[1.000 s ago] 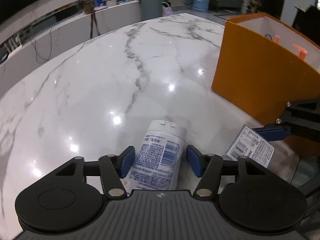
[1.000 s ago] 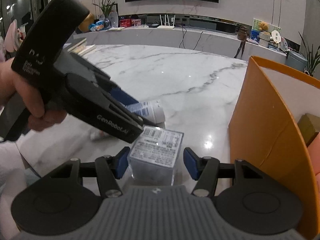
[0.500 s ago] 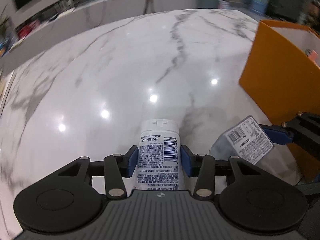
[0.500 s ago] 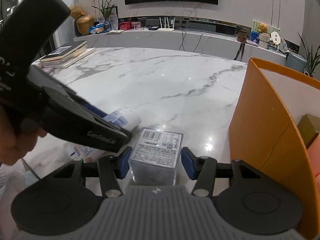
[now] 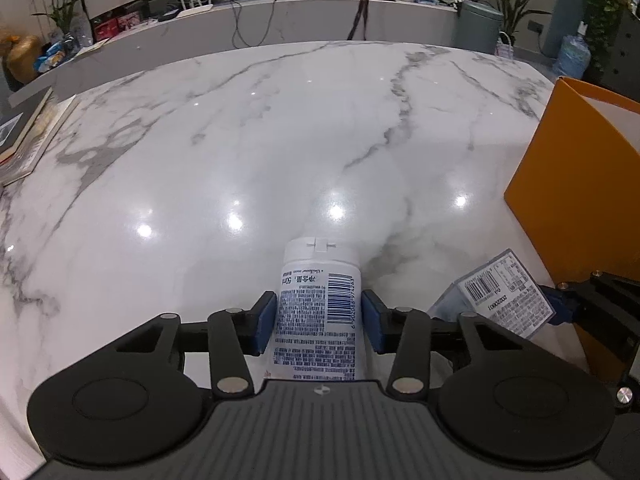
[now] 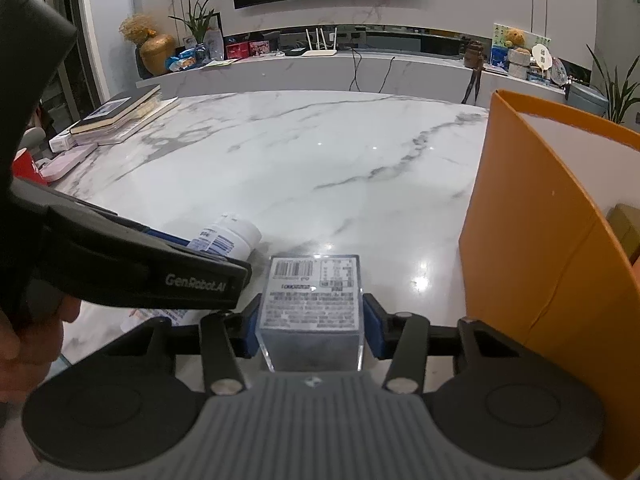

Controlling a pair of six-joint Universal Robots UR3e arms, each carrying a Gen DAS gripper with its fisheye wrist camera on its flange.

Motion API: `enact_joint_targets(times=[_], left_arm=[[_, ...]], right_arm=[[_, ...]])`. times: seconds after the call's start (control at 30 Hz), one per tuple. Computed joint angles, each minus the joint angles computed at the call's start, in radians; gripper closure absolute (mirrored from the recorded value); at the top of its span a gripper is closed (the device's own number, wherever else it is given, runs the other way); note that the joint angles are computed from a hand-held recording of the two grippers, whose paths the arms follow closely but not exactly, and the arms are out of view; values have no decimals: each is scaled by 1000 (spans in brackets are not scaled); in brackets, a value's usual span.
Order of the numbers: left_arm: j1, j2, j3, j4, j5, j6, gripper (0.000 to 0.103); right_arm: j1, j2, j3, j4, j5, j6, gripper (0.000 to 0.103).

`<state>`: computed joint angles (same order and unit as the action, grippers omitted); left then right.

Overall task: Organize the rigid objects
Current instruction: 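Lift the Vaseline bottle and clear cube box off the table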

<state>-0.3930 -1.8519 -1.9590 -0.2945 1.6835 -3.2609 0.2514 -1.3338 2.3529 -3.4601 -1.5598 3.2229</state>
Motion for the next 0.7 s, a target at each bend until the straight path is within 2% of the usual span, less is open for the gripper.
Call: enact_joint_targets(times=[0.33,0.5,0.7], left_arm=[[-15,56,8,-51,24,-30,52],[-62,94,29,-94,81,-79,52],[-116,163,67,-160,138,-117,52]], right_arm=[[1,-6,36,-90,-1,-13,57],[10,-35,61,-135,-4,-37,57],[2,-169,102,-102,21,-49,57]])
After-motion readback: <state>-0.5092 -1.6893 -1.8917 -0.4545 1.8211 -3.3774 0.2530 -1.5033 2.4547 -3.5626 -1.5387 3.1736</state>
